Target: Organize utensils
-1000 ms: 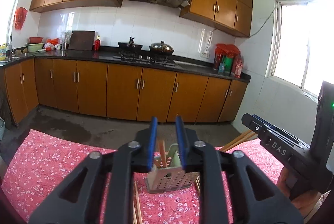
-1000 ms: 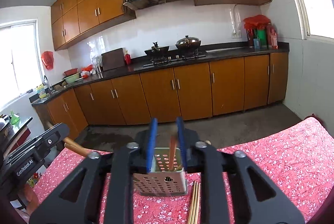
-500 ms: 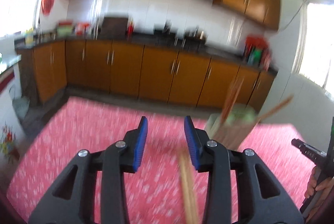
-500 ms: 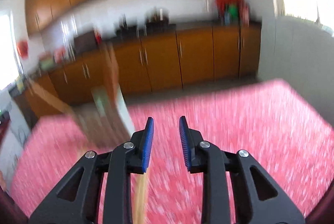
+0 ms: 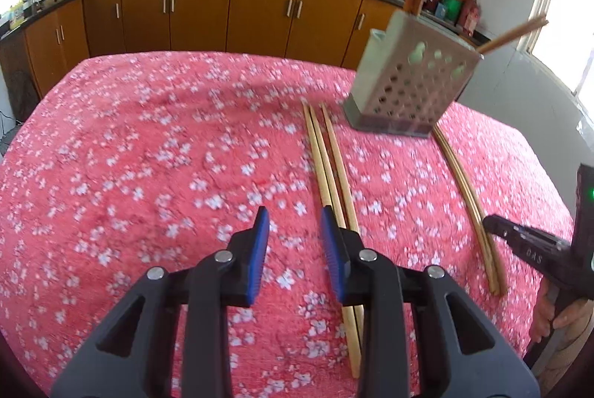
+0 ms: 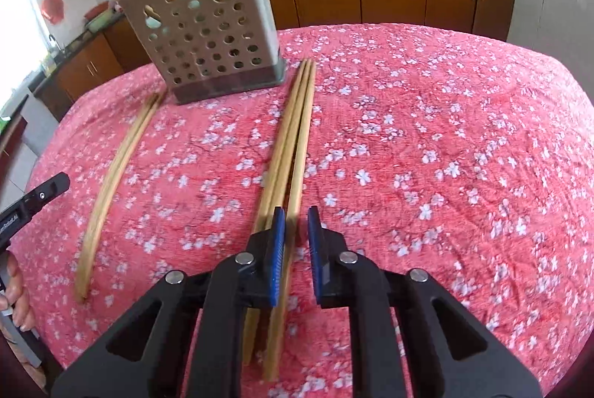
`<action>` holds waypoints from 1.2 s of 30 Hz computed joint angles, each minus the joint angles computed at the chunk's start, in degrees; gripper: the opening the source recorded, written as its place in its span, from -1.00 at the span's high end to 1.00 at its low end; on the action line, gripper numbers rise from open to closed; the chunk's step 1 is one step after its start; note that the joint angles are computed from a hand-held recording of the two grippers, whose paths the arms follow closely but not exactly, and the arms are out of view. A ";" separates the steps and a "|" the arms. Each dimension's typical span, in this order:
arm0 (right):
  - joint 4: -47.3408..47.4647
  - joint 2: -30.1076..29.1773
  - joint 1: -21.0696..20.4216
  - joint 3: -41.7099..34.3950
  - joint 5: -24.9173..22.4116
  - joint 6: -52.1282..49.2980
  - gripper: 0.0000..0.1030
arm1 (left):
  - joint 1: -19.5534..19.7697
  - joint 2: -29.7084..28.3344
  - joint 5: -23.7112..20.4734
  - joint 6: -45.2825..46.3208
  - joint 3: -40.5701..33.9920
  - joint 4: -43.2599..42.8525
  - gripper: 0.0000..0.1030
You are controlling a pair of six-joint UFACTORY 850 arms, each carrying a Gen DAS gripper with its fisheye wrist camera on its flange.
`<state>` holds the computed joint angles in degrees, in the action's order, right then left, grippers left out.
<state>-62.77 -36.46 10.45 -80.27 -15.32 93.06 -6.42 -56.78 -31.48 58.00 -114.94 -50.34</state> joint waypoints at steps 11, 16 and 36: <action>-4.30 0.43 0.32 0.87 -4.46 4.43 0.84 | -0.89 -0.70 -3.64 1.43 0.06 1.81 0.69; -3.83 0.44 -0.05 0.81 -4.34 3.38 0.84 | -1.62 -0.23 -2.12 1.59 1.34 4.36 0.72; -9.77 0.33 -1.48 1.22 -8.90 12.11 0.84 | 0.12 -13.34 -2.49 -22.41 -21.79 21.71 0.78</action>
<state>-72.54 -36.13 8.97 -79.05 -24.22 105.18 -6.30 -70.12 -33.97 35.59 -136.73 -28.63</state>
